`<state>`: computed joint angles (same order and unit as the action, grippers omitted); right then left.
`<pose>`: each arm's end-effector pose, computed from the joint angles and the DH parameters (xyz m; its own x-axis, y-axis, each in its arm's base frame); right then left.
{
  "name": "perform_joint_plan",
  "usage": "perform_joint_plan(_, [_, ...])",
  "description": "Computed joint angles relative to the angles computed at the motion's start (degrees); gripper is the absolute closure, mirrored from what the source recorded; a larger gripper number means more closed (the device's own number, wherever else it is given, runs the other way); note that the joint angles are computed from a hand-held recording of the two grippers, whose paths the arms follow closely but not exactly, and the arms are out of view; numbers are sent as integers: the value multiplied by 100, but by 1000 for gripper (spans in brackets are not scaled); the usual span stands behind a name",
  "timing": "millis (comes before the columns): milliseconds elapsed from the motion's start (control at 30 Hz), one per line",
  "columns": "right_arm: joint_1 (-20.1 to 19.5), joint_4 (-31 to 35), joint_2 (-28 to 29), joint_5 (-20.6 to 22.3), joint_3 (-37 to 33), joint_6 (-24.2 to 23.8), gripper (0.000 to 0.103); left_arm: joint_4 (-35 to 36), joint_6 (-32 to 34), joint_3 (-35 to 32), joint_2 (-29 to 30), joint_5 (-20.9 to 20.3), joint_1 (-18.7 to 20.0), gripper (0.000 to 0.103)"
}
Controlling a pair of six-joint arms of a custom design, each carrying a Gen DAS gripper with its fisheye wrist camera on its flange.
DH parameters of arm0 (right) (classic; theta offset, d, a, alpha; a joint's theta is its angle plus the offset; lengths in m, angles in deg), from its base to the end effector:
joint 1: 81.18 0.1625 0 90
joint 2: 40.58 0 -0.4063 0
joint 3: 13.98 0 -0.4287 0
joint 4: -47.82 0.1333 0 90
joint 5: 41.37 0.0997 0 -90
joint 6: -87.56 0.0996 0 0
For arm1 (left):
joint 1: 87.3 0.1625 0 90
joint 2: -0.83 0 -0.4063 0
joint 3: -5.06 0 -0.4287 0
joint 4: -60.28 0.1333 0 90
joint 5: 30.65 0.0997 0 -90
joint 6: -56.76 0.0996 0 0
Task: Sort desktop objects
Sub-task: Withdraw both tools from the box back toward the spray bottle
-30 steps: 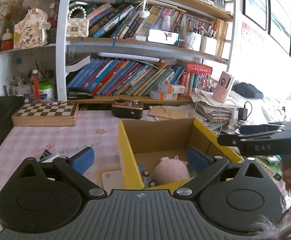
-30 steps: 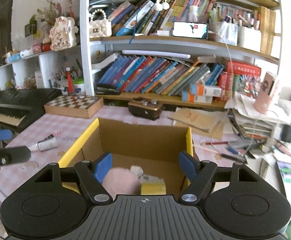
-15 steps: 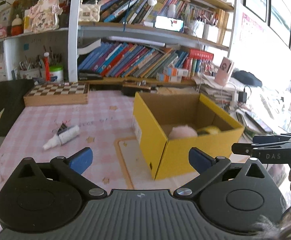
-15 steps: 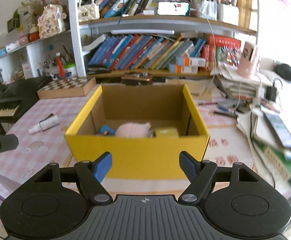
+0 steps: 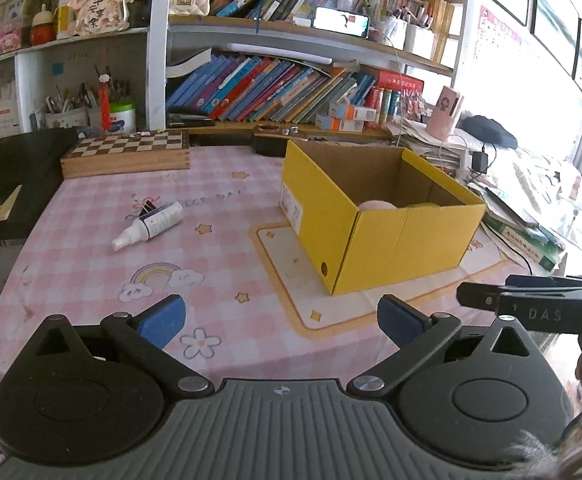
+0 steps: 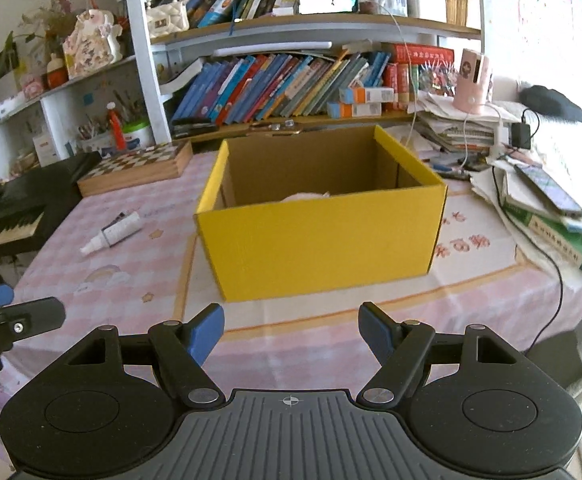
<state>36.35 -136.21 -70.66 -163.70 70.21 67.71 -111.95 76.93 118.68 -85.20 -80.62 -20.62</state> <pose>0.4099 -0.6133 0.0183 -0.7336 -0.3120 0.6037 -0.6417 0.6104 -0.4643 -0.0278 -0.5630 0.4064 -0.7760 0.0156 -0.6306 0.5291 0.5604 -0.6372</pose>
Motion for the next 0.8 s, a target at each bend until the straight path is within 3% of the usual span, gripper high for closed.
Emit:
perform_joint_plan(167, [132,5,11,-106,188,105,20,244,82,144,-221,-79,20,0])
perform_joint_plan(800, [500,526,298,168,213,332,19,715,86,517,-1042,19,270,0])
